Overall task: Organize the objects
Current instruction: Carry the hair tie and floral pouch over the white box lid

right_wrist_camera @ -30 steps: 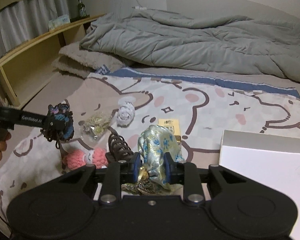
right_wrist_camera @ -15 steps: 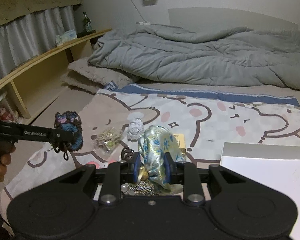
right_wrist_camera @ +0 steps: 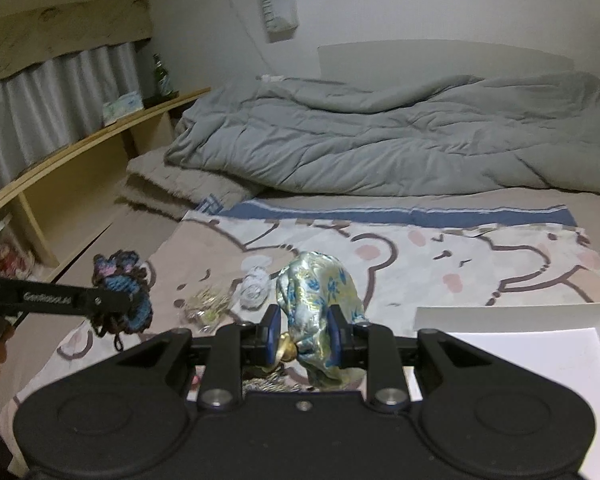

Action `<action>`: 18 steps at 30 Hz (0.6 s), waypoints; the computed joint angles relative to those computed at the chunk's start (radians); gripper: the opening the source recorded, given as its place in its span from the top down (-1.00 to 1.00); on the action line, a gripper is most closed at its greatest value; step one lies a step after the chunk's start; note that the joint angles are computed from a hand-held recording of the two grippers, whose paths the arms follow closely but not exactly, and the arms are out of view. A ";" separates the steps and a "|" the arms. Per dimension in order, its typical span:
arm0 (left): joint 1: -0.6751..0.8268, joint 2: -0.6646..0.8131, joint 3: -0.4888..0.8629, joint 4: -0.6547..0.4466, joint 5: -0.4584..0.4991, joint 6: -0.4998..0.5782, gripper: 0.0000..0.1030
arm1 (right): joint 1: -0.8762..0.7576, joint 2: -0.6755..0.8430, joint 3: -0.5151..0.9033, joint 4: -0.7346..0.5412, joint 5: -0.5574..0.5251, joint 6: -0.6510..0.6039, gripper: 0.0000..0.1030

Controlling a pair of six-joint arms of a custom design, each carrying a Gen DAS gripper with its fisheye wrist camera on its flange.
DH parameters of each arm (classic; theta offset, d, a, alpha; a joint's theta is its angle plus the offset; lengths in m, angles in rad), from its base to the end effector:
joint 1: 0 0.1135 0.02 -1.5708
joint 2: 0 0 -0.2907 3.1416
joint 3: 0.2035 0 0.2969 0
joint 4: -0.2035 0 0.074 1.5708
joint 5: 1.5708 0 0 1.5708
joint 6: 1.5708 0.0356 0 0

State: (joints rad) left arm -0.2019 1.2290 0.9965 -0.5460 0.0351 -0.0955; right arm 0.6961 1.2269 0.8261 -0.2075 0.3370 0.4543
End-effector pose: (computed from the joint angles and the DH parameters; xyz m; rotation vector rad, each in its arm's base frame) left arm 0.2911 -0.0609 0.3018 0.1426 2.3521 -0.1869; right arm 0.2388 0.1842 0.2675 -0.0696 2.1547 0.3035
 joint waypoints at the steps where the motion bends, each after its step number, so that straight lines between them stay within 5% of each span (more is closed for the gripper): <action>1: -0.011 0.001 0.004 0.000 -0.001 -0.001 0.14 | -0.008 -0.012 -0.006 -0.003 0.002 0.000 0.50; 18: -0.196 0.224 0.122 0.123 0.060 -0.011 0.14 | -0.198 -0.078 -0.069 -0.002 -0.005 -0.062 0.50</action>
State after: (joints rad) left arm -0.3980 1.4531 1.1184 -0.4227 0.0950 -0.1065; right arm 0.4978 1.1489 0.7570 -0.2092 0.3317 0.3924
